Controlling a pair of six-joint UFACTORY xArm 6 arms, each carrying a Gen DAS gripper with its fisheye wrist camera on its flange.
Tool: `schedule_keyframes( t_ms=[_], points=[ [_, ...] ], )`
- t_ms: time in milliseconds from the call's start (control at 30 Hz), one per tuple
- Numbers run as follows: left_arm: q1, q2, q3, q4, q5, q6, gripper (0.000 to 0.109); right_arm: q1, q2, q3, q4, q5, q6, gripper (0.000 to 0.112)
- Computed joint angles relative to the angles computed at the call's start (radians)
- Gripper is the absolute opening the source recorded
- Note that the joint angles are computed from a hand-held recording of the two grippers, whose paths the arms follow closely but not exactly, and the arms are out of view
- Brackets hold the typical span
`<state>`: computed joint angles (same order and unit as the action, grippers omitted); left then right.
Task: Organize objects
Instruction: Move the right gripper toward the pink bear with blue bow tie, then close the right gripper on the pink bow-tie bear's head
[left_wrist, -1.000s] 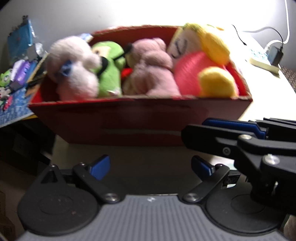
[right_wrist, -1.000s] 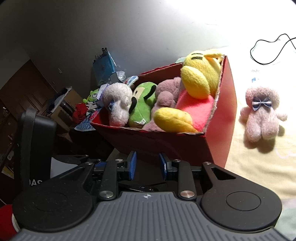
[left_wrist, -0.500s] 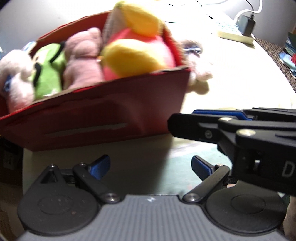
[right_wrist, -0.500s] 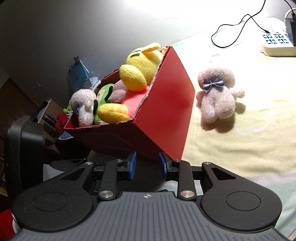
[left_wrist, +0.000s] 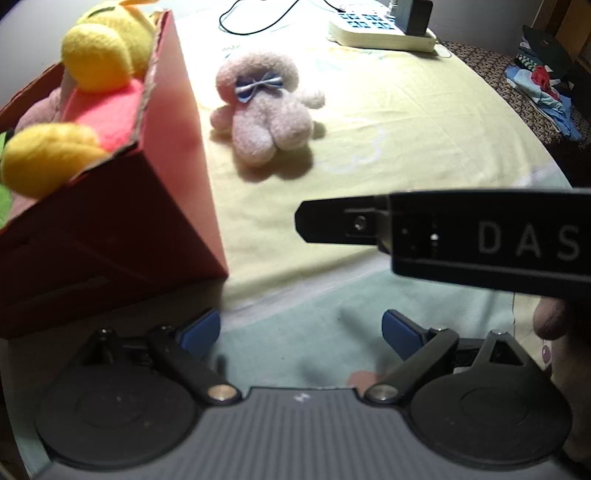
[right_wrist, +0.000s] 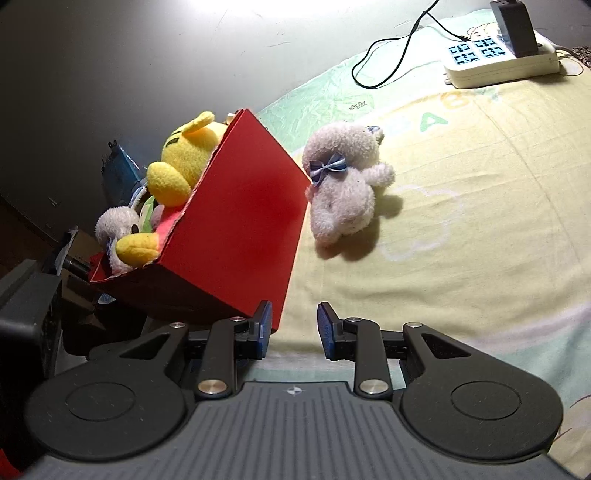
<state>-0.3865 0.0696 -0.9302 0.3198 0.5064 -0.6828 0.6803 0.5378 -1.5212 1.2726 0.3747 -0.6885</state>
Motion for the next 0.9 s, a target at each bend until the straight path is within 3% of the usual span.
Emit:
schedule_keyframes(
  t_ms=[367,467,600,900],
  points=[
    [-0.023,0.102,-0.044,0.084,-0.134,-0.061,0.095,-0.081,0.143,-0.176,0.026,0.078,-0.011,0.03],
    [-0.026,0.124,-0.056,0.205,-0.16,-0.138,0.094,-0.112,0.209,-0.265,0.071,0.14,-0.025,0.04],
    [-0.023,0.157,-0.083,0.344,-0.172,-0.222,0.093,-0.136,0.321,-0.419,0.044,0.201,0.055,0.041],
    [0.008,0.174,-0.096,0.41,-0.207,-0.285,0.091,-0.151,0.537,-0.731,-0.045,0.308,0.189,0.036]
  ],
)
